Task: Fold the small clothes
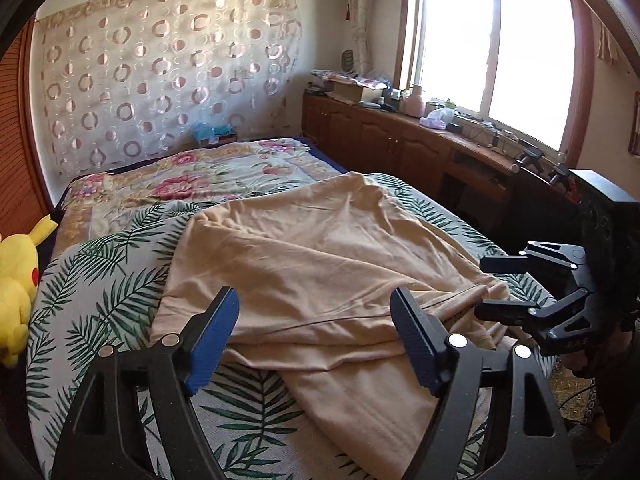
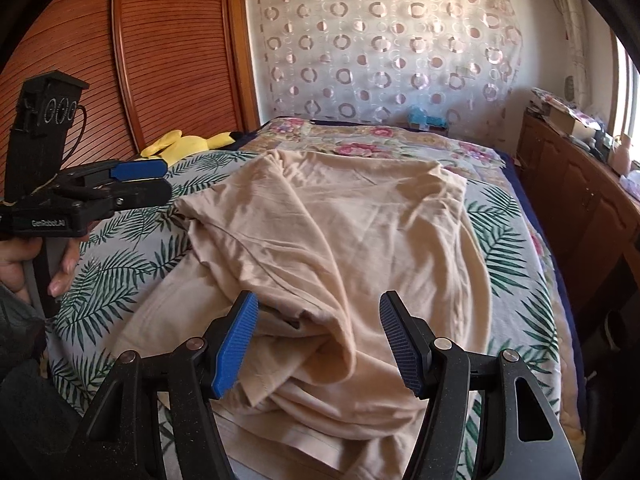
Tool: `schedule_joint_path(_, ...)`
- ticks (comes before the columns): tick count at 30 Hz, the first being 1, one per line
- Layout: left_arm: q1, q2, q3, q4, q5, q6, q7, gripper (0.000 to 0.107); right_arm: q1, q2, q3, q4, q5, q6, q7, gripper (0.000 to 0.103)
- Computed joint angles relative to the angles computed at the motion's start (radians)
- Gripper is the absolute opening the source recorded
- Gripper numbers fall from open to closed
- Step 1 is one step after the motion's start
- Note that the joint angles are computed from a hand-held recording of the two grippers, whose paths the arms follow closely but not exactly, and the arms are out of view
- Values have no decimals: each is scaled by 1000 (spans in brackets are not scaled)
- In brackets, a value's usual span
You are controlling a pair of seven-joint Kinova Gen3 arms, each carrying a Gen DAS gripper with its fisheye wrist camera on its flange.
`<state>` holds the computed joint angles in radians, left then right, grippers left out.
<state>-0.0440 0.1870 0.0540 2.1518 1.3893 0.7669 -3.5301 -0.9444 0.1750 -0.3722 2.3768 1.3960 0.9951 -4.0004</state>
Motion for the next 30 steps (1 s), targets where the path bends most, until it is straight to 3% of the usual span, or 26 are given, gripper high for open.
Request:
schedule_joint_path(7, 2, 9, -2, 3, 18, -31, -1, 79, 61, 44, 38, -35, 44, -97, 53, 66)
schedule_joint_path(11, -3, 18, -6, 7, 31, -35, -14, 79, 132, 26, 54, -6, 126, -217, -9, 65)
schedule_joint_path(15, -6, 25, -7, 8, 38, -40, -14, 79, 174, 22, 52, 9, 191, -265, -45, 43)
schedule_joint_path(17, -9, 30, -8, 7, 40, -39, -14, 79, 184, 23, 43, 14, 214, -270, -59, 21)
schedule_joint_path(22, -12, 35, -9, 8, 42, -41, -12, 79, 145, 28, 12, 20, 210, -178, -78, 10)
schedule_joint_path(27, -20, 33, -12, 10, 35, -27, -4, 79, 77, 0, -27, 66, 231, -61, -175, 9)
schedule_joint_path(30, -21, 30, -12, 15, 44, -31, -18, 79, 32, -24, -49, 77, 171, -1, -165, 9)
